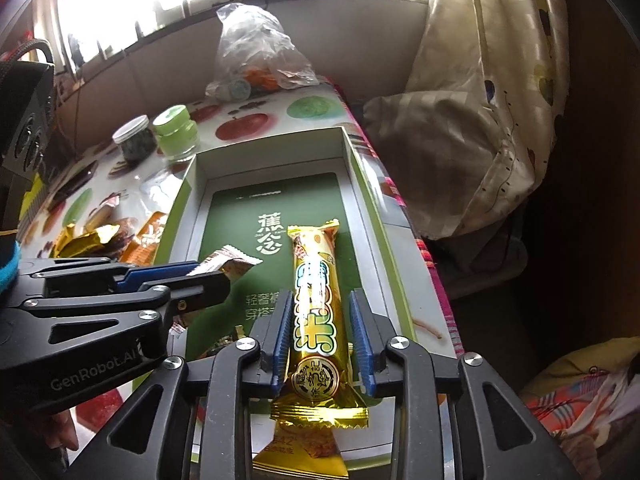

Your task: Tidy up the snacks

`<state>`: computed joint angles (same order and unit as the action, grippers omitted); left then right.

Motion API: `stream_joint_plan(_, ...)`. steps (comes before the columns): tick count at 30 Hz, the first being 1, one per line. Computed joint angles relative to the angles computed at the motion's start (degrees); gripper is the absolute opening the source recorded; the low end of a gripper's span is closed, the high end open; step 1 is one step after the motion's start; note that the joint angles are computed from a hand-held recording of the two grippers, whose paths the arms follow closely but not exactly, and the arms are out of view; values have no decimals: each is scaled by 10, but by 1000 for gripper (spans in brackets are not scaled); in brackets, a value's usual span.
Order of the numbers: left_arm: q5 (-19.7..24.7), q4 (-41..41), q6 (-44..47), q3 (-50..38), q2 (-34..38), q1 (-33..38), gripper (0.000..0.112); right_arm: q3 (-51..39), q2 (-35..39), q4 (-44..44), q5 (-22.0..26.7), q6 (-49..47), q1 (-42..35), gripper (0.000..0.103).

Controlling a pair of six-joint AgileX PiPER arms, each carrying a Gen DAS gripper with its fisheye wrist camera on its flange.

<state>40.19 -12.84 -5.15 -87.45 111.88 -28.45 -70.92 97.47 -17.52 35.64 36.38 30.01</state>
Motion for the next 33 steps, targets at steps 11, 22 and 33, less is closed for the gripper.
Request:
stream_joint_plan(11,-8,-13,14,17,-18,3,30,4,-10,-32,18,35,10,37)
stream_joint_plan(22,-37,-9,11,85,-88,4,42,16,-38,-68,33,92,32,41)
stream_joint_plan(33,-70,56,-34,164,-177,-2,42,25,-76,-109,46,161,79,42)
